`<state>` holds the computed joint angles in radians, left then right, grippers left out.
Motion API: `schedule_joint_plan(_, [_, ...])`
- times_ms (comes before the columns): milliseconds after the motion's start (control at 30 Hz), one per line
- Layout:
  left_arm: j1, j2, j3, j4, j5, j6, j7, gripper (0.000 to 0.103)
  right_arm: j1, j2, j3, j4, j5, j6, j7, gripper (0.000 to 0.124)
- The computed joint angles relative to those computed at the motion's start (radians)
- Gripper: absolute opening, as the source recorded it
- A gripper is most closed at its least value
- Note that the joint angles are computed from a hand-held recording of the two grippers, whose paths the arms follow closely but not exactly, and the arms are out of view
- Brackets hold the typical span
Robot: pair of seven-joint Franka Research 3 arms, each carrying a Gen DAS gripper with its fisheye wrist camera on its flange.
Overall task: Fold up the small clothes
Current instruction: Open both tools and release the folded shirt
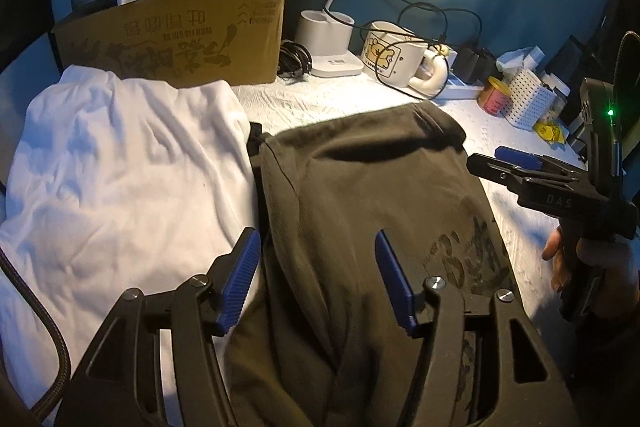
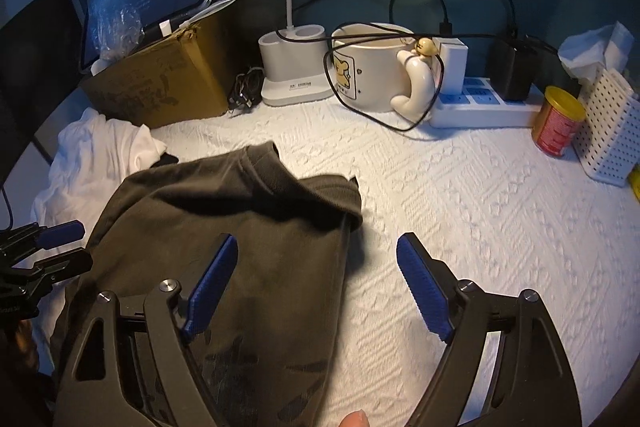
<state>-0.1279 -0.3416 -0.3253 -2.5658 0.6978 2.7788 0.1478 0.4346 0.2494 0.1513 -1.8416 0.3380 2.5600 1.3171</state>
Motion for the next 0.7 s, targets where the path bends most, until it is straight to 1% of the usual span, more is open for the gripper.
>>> schedule_joint_plan(200, [-0.041, -0.007, -0.007, -0.021, -0.043, -0.023, 0.005, 0.06, -0.003, -0.063, -0.002, -0.076, 0.004, -0.018, 0.012, 0.084])
schedule_joint_plan(367, [-0.076, -0.01, -0.009, -0.048, -0.09, -0.05, 0.008, 0.06, -0.004, -0.131, -0.002, -0.163, 0.015, -0.02, 0.015, 0.084])
schedule_joint_plan(433, [-0.086, -0.018, -0.013, -0.065, -0.099, -0.048, 0.001, 0.06, -0.002, -0.161, -0.002, -0.203, 0.008, -0.02, 0.021, 0.084])
schedule_joint_plan(533, [-0.094, -0.035, -0.028, -0.084, -0.095, -0.054, -0.014, 0.06, 0.001, -0.202, 0.0, -0.257, 0.012, -0.021, 0.023, 0.084])
schedule_joint_plan(700, [-0.111, -0.046, -0.053, -0.089, -0.065, -0.094, -0.018, 0.062, 0.006, -0.266, 0.002, -0.335, 0.02, -0.032, 0.025, 0.084])
